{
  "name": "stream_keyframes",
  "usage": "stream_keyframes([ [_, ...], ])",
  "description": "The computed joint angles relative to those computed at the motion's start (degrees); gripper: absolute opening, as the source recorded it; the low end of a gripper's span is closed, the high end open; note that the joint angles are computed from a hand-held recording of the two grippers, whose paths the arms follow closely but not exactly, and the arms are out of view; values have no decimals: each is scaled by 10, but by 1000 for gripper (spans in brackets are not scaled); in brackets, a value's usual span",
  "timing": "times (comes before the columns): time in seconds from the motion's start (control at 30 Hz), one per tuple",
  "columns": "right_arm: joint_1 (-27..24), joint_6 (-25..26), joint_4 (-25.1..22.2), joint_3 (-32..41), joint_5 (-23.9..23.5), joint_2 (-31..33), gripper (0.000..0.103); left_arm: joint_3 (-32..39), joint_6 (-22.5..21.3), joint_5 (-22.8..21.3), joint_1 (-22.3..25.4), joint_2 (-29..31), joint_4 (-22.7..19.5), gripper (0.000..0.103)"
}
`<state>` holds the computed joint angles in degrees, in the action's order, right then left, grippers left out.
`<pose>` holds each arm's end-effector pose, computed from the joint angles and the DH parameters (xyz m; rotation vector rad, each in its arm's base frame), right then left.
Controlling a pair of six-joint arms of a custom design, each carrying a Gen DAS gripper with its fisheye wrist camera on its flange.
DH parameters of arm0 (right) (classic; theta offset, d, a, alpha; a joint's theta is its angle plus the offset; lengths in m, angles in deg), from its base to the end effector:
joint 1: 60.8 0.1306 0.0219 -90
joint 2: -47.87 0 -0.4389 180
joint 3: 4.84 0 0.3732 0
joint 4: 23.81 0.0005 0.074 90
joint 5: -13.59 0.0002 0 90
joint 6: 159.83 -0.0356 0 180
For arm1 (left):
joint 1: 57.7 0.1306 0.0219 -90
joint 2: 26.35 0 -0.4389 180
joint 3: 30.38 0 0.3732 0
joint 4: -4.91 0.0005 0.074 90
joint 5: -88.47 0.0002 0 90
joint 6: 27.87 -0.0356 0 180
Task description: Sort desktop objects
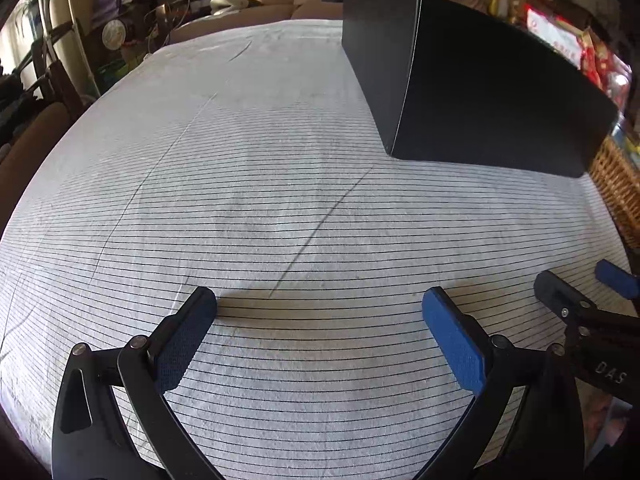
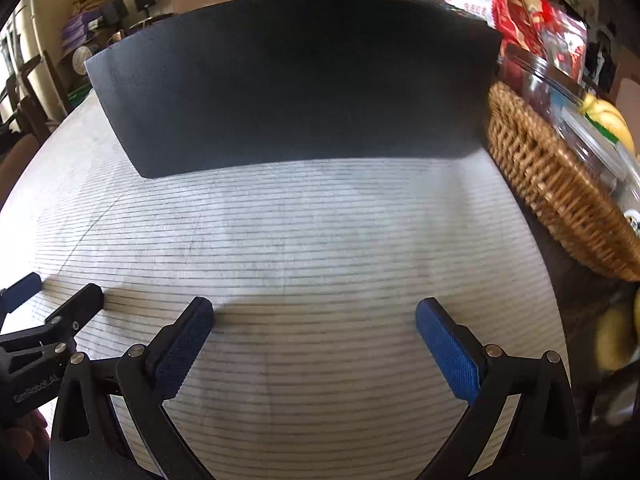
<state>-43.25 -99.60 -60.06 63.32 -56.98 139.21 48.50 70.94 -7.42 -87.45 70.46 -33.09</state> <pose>0.4135 0.1178 0.3298 0.3854 2.4928 -0.1188 0.4271 -0.2405 0.3608 0.4229 2.5093 -0.1339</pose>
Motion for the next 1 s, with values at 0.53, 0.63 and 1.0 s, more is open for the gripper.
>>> stream_keyframes([
  [0.53, -5, 23, 17, -6, 2, 0, 103, 1, 1, -1, -5, 2, 1, 103],
  [0.63, -7, 26, 17, -7, 1, -1, 103, 1, 1, 0, -4, 2, 2, 103],
  [1.0, -10, 29, 17, -9, -3, -5, 103, 2, -2, 6, 1, 5, 4, 103],
])
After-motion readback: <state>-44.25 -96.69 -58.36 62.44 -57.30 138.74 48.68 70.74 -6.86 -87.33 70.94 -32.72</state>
